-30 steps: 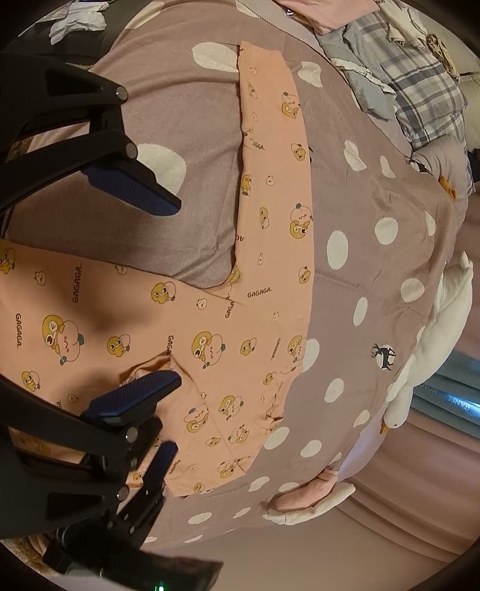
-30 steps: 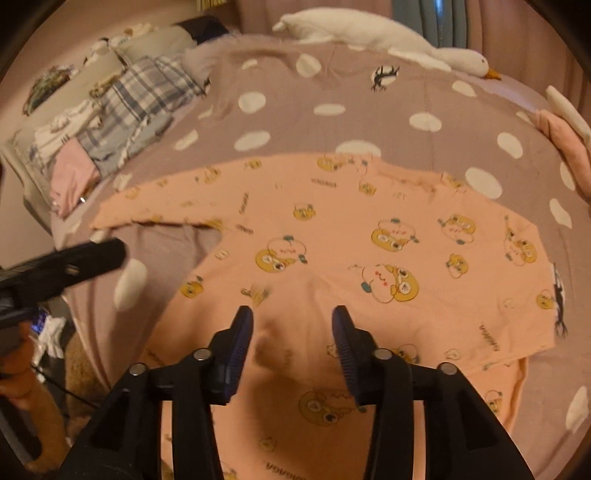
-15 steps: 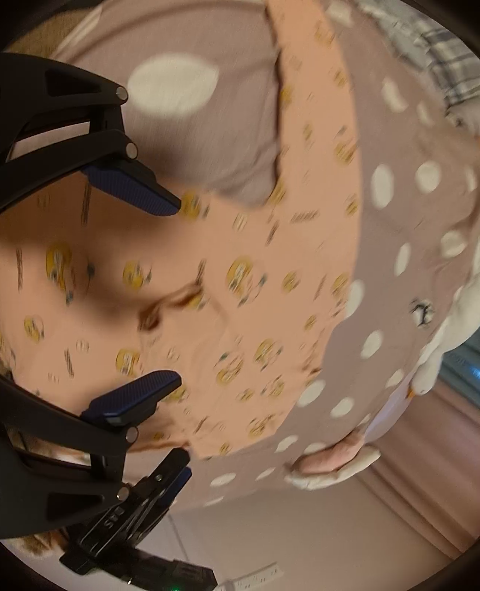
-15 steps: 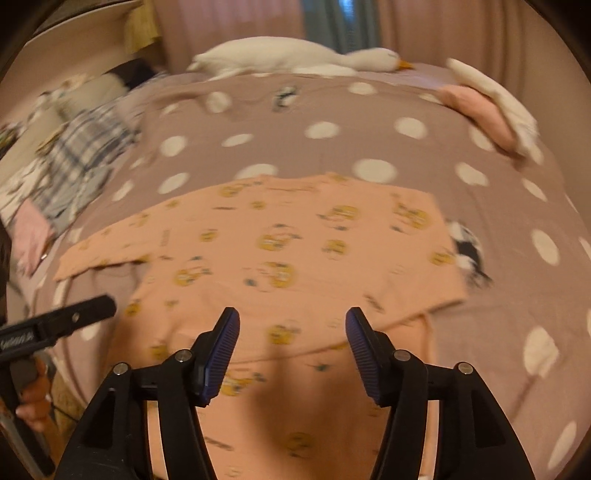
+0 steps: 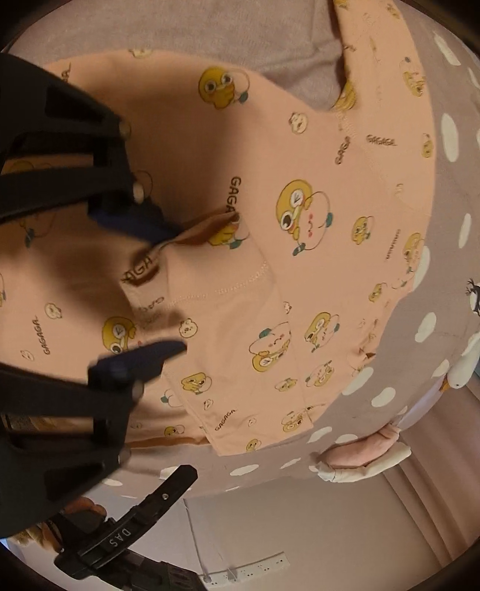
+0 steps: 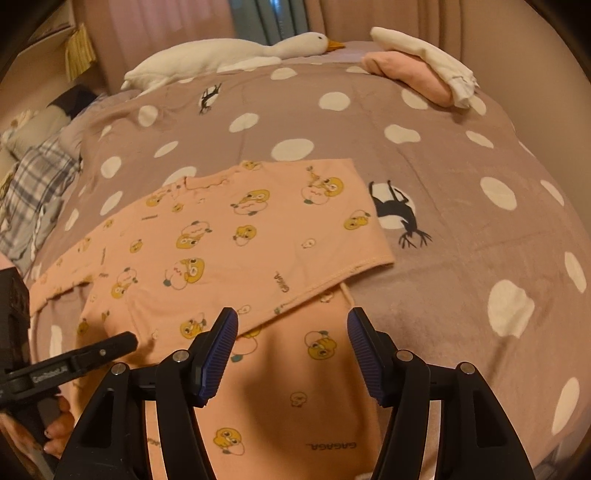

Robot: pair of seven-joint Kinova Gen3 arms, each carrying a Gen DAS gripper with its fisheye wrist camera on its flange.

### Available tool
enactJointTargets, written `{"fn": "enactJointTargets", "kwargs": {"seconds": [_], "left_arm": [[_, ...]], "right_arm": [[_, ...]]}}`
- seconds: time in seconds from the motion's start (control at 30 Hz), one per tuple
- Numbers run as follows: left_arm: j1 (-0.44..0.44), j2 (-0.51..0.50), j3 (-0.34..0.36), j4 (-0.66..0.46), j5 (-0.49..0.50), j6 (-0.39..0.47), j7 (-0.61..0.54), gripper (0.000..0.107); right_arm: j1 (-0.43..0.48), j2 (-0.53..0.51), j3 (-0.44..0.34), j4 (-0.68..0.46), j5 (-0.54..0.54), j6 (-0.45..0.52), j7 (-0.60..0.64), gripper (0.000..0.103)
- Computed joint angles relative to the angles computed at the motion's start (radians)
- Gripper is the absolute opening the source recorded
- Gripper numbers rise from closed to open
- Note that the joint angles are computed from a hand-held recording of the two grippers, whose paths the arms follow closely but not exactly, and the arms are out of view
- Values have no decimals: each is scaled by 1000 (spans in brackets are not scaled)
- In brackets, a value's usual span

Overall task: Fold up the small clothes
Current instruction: 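Lower the left tool onto the other sleeve and close on it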

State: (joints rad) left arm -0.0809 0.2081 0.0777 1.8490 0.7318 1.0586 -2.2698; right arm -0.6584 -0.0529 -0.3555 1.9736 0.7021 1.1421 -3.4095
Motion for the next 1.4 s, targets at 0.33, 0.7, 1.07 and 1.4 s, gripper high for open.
{"fn": "enactJointTargets", "kwargs": {"seconds": [0.33,0.7,1.07,1.4], "left_arm": [[7,-40,5,-64,3,-1,-5,6],[23,-53,-10,-234,-38,-46,-17,6],[1,37,1,-308,-153,-65,91,6],[-21,73,6,-326,-210,-90,152,6]], "right_arm": [[32,-30,2,35,-6,-37,-26,62],[96,-60,9,40,5,-83,5,62],[167,-9,76,24,-56,-236,140,41],[190,28,128,18,-126,-315,229,33]]}}
